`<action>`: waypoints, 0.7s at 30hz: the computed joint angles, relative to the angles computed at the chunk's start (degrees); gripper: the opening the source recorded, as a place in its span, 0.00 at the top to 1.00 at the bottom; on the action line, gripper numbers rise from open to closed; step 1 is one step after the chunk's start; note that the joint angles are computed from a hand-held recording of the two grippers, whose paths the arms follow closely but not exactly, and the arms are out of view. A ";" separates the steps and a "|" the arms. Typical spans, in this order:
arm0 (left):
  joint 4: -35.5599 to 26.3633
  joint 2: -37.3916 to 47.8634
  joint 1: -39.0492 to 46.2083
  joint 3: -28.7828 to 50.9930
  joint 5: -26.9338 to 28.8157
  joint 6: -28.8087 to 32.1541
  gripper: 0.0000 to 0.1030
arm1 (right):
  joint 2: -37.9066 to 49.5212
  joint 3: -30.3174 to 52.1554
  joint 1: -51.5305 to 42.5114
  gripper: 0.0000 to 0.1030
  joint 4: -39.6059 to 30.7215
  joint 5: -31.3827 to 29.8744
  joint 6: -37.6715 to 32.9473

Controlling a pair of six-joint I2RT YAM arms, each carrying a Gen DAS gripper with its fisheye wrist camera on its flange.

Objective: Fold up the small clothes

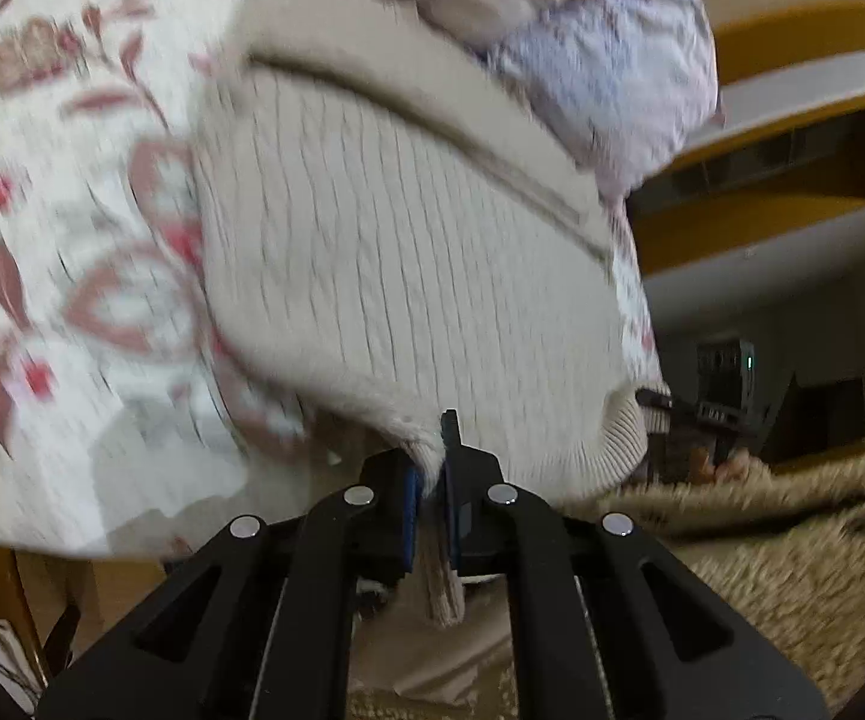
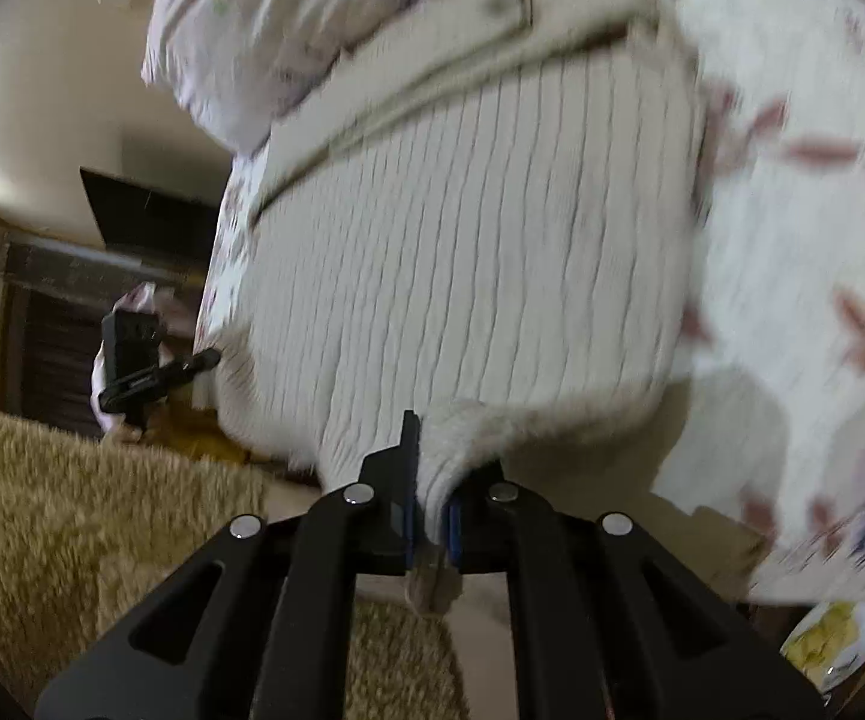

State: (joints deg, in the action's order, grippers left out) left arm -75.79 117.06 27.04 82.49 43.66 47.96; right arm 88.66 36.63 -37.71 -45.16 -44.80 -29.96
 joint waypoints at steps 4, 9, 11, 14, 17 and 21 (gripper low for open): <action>3.50 1.79 0.56 5.03 4.92 -6.71 0.94 | -3.52 0.49 -1.98 0.93 6.24 -0.75 4.75; 8.02 5.00 -1.92 11.78 10.36 -15.91 0.94 | -8.71 -1.95 1.59 0.93 22.21 1.28 18.24; 9.73 5.94 -2.80 14.06 12.16 -19.20 0.94 | -8.57 -2.02 1.93 0.93 26.94 2.31 21.44; 12.62 8.51 -4.47 18.73 15.44 -25.76 0.94 | -7.72 -1.58 3.39 0.93 33.99 4.54 27.37; 16.86 10.38 -6.52 22.34 15.04 -30.70 0.95 | -5.56 -0.21 4.50 0.93 38.43 5.61 31.01; 21.25 14.16 -8.47 27.62 16.54 -38.89 0.95 | -2.84 1.45 8.45 0.93 45.56 9.00 37.45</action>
State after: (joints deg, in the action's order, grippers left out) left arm -54.54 131.22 18.57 110.12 60.20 9.07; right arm 85.83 38.08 -29.26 0.40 -35.80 7.48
